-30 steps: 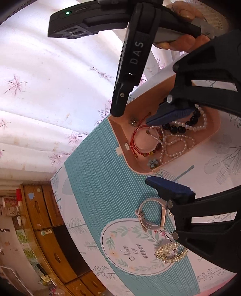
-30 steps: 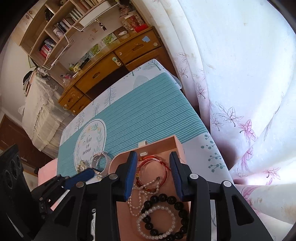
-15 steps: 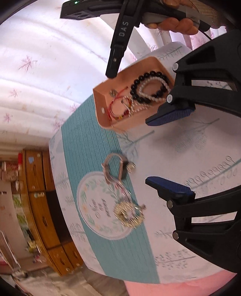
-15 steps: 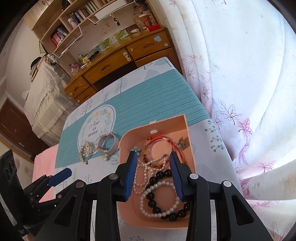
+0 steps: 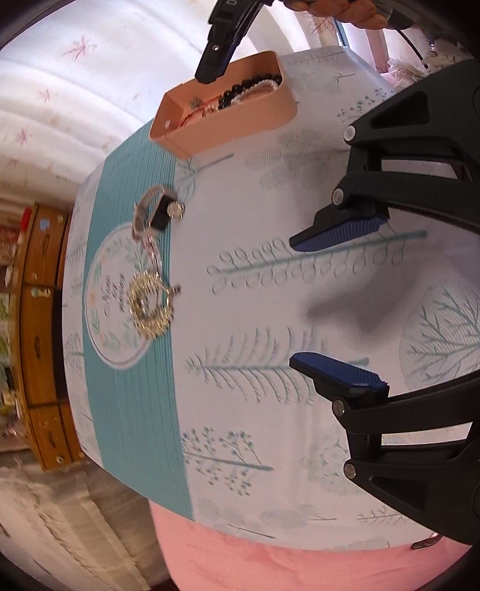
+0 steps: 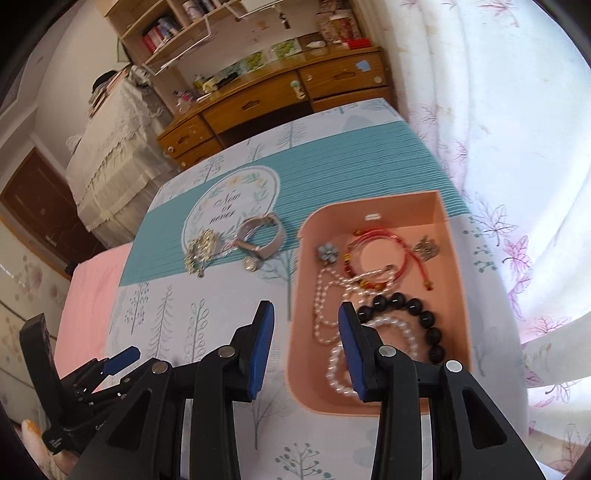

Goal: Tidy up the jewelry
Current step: 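Withdraw the right tool from the pink box, then move the right tool to the pink-strap watch while the left tool moves to the gold leaf brooch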

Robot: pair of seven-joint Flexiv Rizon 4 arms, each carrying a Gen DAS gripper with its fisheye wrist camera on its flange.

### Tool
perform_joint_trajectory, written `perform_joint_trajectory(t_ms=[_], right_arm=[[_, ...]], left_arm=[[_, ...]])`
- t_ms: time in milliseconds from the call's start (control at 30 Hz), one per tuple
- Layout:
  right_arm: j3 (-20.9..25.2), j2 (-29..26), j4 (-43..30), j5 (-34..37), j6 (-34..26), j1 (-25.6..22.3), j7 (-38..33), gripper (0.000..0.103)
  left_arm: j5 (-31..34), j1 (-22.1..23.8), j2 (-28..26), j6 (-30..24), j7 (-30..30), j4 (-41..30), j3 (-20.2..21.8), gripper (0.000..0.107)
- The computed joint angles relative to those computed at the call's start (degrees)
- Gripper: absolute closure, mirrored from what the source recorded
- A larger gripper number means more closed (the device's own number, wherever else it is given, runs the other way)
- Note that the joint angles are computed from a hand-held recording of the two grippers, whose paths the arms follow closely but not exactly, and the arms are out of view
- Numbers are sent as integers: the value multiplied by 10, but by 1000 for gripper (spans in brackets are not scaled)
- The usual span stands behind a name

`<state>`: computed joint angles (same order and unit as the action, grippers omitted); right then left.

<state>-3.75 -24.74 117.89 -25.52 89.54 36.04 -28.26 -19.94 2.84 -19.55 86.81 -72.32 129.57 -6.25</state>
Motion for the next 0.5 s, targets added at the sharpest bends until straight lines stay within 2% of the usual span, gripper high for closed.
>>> perform_joint_trajectory(t_ms=[100,333,400,500], right_arm=[[41,-18,-29,6,-19,-20,-27,66],[98,-55,-101,23,-63,-49,-95,66],[131,-71,-134,43,-83,-72,-129,66],[158,-93,-185,71,-119,-89,-169,66]], left_arm=[[-6,6,-4,-1,-6,-4,3,53],[5,7,-26,-5,-16,-42,19,53],[11,4,-35,-8,-19,-60,25,53],[-1,27,-47,-20,1,-86,-3,53]])
